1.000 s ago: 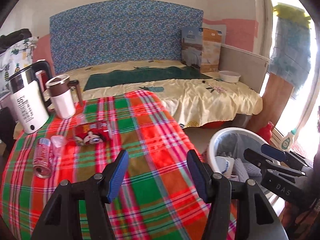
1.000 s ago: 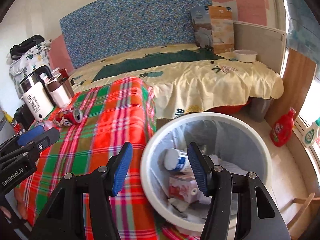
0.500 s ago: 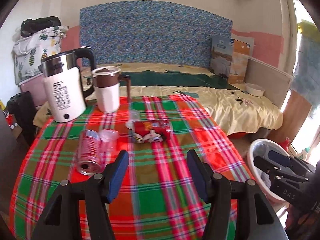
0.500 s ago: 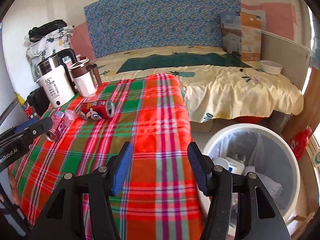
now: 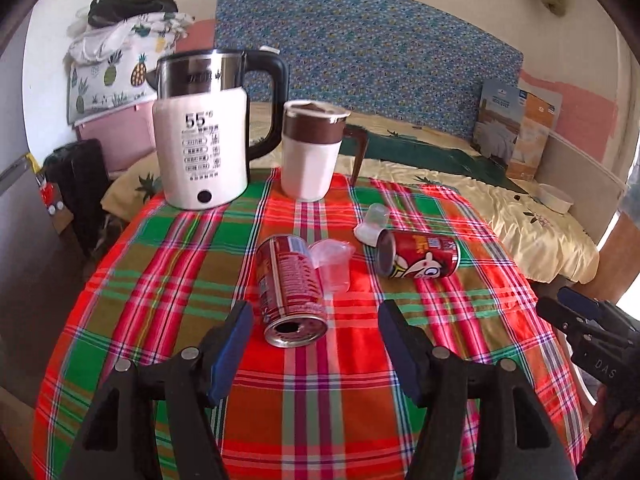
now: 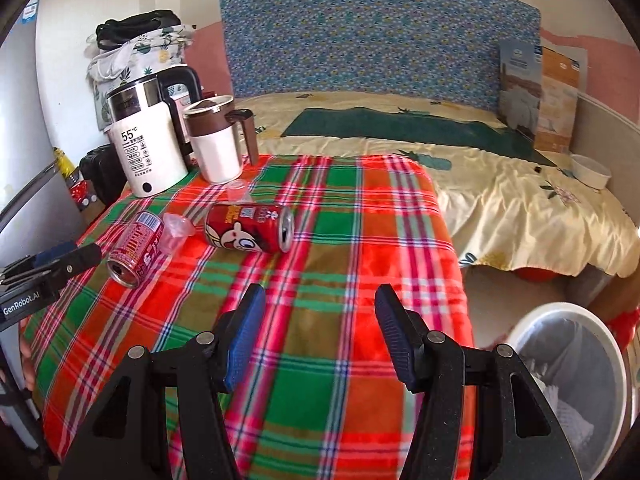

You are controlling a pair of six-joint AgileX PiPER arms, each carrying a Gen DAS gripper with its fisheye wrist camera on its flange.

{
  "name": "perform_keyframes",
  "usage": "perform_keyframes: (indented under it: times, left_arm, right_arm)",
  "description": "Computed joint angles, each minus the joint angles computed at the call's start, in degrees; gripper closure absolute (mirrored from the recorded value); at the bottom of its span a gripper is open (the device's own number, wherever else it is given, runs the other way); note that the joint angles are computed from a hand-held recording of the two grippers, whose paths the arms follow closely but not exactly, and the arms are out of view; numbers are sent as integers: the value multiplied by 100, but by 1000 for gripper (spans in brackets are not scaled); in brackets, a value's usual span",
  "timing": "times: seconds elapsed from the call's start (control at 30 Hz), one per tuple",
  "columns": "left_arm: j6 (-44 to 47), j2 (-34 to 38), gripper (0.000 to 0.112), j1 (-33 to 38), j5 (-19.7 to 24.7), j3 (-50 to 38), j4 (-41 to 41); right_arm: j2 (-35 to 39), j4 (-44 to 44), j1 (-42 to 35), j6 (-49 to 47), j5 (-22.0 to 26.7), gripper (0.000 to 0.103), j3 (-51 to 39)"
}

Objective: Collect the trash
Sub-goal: 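Move both grippers back toward the red cans on the table, then grasp a red drink can with the right gripper while the left grasps another red can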

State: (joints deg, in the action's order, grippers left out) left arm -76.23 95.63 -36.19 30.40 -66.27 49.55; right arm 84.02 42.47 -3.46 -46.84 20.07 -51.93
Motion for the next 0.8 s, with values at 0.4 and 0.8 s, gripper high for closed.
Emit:
perform_keyframes:
  times: [0.4,0.8]
  left_arm:
    - [906,582,47,462,-179,-370,-483]
    - [1363,895,47,679,-367,-577,-880]
  right_arm:
    - [1170,-315,564,301,-46,45,-1151]
    - [2294,-321,634,405,539,45,-2351]
